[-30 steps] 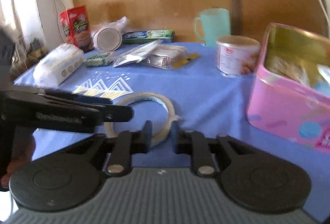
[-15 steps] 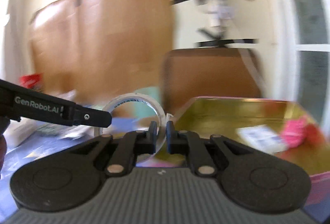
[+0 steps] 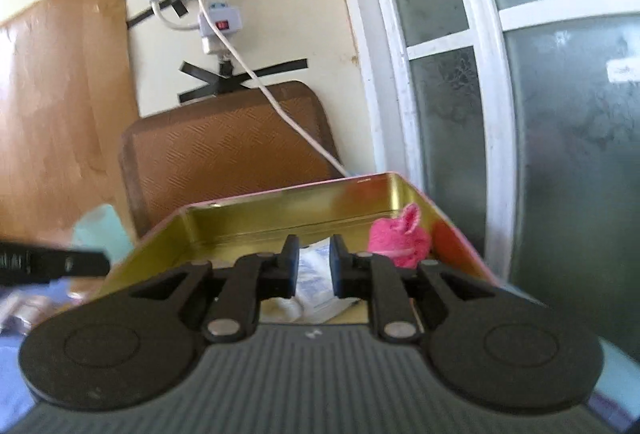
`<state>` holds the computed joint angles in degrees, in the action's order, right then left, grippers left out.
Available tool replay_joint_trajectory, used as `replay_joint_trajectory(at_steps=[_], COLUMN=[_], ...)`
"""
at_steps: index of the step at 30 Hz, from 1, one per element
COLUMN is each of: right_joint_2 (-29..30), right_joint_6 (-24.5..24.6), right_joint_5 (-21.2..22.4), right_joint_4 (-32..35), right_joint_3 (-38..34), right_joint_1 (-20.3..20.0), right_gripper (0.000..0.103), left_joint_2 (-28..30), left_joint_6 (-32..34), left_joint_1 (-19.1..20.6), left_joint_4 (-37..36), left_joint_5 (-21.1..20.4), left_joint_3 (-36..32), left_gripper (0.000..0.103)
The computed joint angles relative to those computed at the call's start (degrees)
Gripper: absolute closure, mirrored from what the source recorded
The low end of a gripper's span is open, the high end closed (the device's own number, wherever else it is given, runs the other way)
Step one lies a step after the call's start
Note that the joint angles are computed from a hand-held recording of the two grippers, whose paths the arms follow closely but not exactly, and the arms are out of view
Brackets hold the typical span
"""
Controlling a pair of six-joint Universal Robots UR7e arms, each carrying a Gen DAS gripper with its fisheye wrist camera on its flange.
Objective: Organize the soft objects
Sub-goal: 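Lower the tape roll into the pink tin and open the left gripper, then reach the right gripper to the green patterned tissue pack and grasp it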
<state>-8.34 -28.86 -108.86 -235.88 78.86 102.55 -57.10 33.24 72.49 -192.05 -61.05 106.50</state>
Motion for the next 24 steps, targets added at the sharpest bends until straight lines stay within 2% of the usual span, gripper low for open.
replay_joint_trajectory(at_steps=[5,9,12,16,21,24], right_joint_2=[1.21,2.70,4.30,6.43,10.00,12.20], right_joint_6=[0.52,-1.72,-3.34,-2.66,-3.61,-2.58], right_joint_5=[3.87,8.05,10.26,10.87,9.80,9.60], right_joint_4=[2.43,6.09,12.28,22.87,33.60,41.34], right_joint_3=[-0.27,-1.06,-2.85,-6.98,-13.89,-19.41], right_joint_1=[2.52,5.09,7.03,8.99,10.81,11.72], right_gripper=[0.082,0.077,0.072,0.072,0.071,0.070], left_joint_2=[-5.08,-8.40,-10.12,-10.81,-12.45,-13.40], left_joint_6=[-0.37,-0.30,-2.10,-2.58,-3.51,-3.07], left_joint_1=[2.13,4.89,8.09,12.45,17.15,19.22], left_joint_4=[-0.60,-1.55,-1.94,-3.67,-5.86,-9.15], left_joint_5=[4.61,7.54,7.89,10.02,8.67,6.07], left_joint_3=[3.86,5.22,5.43,4.49,4.57,5.30], left_gripper=[0.041,0.040,0.039,0.039,0.039,0.039])
